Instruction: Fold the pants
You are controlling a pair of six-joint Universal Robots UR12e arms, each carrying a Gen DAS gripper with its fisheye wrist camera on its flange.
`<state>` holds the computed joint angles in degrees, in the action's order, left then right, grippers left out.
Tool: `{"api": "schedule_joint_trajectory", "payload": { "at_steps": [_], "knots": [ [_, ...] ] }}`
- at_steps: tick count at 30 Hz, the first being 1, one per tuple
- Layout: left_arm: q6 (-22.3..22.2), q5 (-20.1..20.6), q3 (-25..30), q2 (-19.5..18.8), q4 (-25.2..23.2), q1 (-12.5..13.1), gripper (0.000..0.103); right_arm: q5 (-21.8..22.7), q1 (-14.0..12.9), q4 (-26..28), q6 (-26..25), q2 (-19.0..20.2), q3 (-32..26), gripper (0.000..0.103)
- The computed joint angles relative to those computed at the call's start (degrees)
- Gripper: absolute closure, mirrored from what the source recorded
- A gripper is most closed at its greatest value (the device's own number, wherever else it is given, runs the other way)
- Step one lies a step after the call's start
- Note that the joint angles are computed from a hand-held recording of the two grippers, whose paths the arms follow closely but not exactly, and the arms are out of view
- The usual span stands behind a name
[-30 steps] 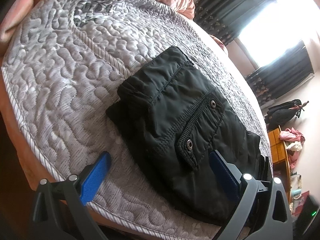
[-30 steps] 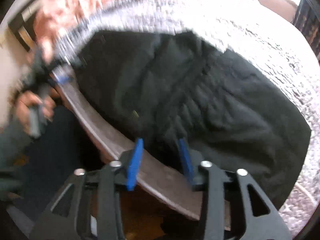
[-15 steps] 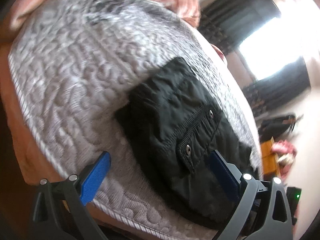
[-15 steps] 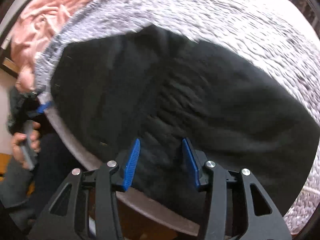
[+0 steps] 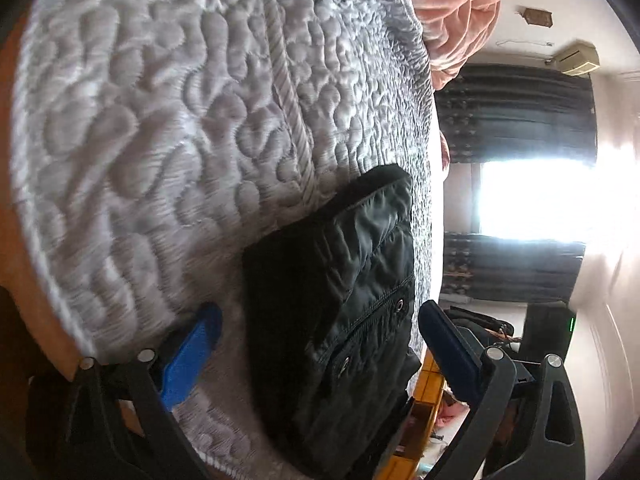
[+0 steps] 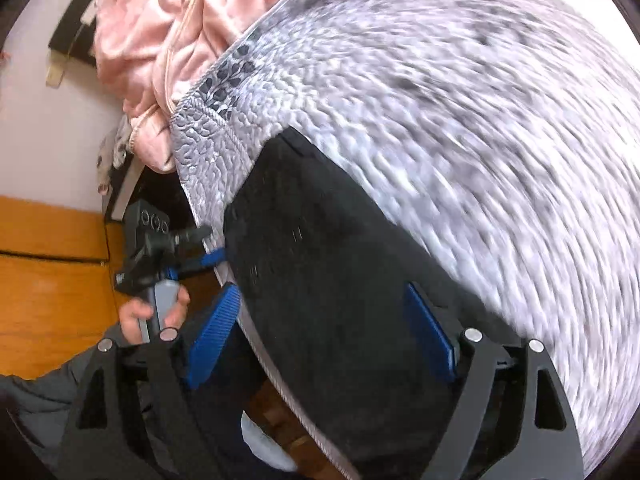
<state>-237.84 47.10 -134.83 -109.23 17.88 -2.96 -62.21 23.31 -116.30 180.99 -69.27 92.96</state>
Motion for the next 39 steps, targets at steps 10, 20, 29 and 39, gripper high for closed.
{"api": "schedule_joint_trajectory", "payload": {
  "at_steps": [10,20,29,39],
  "knots": [
    [2.05,0.3,2.13,-0.75,-4.08,-1.47,0.024,-1.32,4.17,15.33,-13.47,15.12,-18.41,0.02],
    [2.33,2.97,2.7,0.1,-7.68,-2.42,0.042,-2.8,5.65,22.94,-19.64,20.63,-25.14,0.033],
    [6.43,8.28,3.05,3.99,-11.74,-4.16,0.066,-3.29,5.24,19.74,-19.54,16.81,-21.96,0.071],
    [11.81,11.53,5.91,9.98,-15.69,-7.41,0.069,-5.73,4.98,15.97,-19.06,9.16,-17.4,0.072]
  ]
}}
